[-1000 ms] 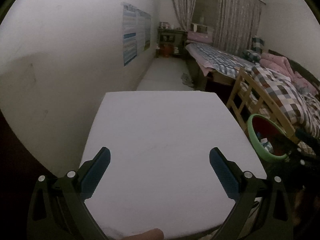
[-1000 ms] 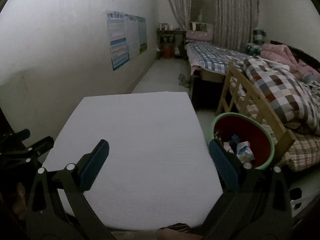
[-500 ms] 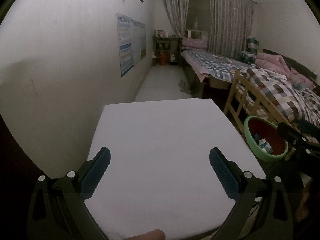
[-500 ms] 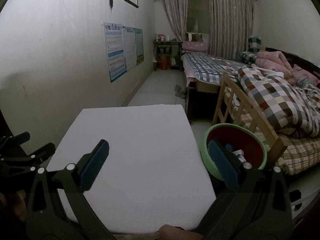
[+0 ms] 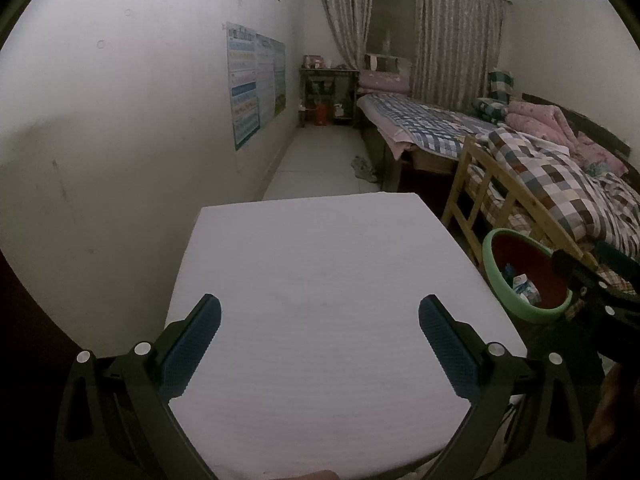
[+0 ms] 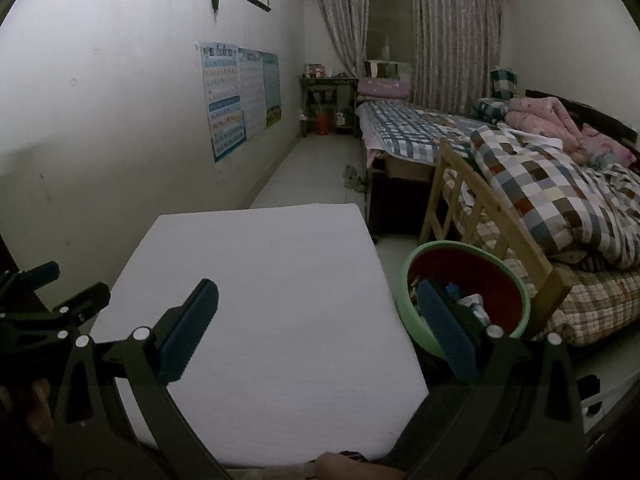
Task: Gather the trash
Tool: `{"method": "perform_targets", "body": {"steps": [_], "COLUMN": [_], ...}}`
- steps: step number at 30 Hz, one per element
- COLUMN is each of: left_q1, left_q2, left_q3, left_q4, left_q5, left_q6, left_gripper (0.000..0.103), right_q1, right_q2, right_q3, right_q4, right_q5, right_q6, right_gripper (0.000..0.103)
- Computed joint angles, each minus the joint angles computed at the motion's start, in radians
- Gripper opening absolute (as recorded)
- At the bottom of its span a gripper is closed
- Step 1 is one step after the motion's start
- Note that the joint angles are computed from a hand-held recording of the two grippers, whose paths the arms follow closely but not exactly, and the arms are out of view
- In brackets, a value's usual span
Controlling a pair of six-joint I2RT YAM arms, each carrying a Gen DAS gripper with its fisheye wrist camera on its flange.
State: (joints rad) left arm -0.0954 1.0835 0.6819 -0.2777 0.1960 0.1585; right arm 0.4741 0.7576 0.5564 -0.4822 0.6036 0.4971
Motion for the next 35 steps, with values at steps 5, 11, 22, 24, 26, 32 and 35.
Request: {"method": "perform_targets", "body": {"steps": [5,11,22,24,26,32,35], "left_q1": [-0.010,-0.003,-0.001,0.004,-0.003,-0.025,-0.026], "left_q2": [0.011,0.015,0.020,0.012,-0.006,0.000,0.000], "left_q3": [0.003,-0.002,-0.009,-0.016,-0.032,-0.034,-0.035], "left_q4": [0.001,0.010,0.012,0.023,0.043,0.041,0.044], "left_q5": [-0.011,-0.002,0.001,0.014,-0.002,-0.026,-0.027], "left_q6": [-0.012,-0.011,-0.018,-0.021,-0.028,-0.040,-0.041], "left_gripper": [0.095,0.095,0.095,0.095,0.095,0.095,0.095], "right_q1": [0.008,0.006,0.000,0.002,-0.006,-0.049,-0.060], "right_q2": [0.007,0.002,0.001,0.002,0.000,-0.032,-0.048], "right_q3": [0.003,0.002,0.003,0.002,0.001,-0.012,-0.017], "right_q4": [-0.001,-0.009,-0.016,-0.016,-0.016,-0.024,-0.032], "right_q5": [0.006,0.002,-0.003,0.001,-0.007,-0.045,-0.053], "right_q6": [0.007,0.004,-0.001,0.000,-0.006,-0.035,-0.043], "right_gripper": [0.098,0.098,0.098,0.098,0.098,0.098,0.098]}}
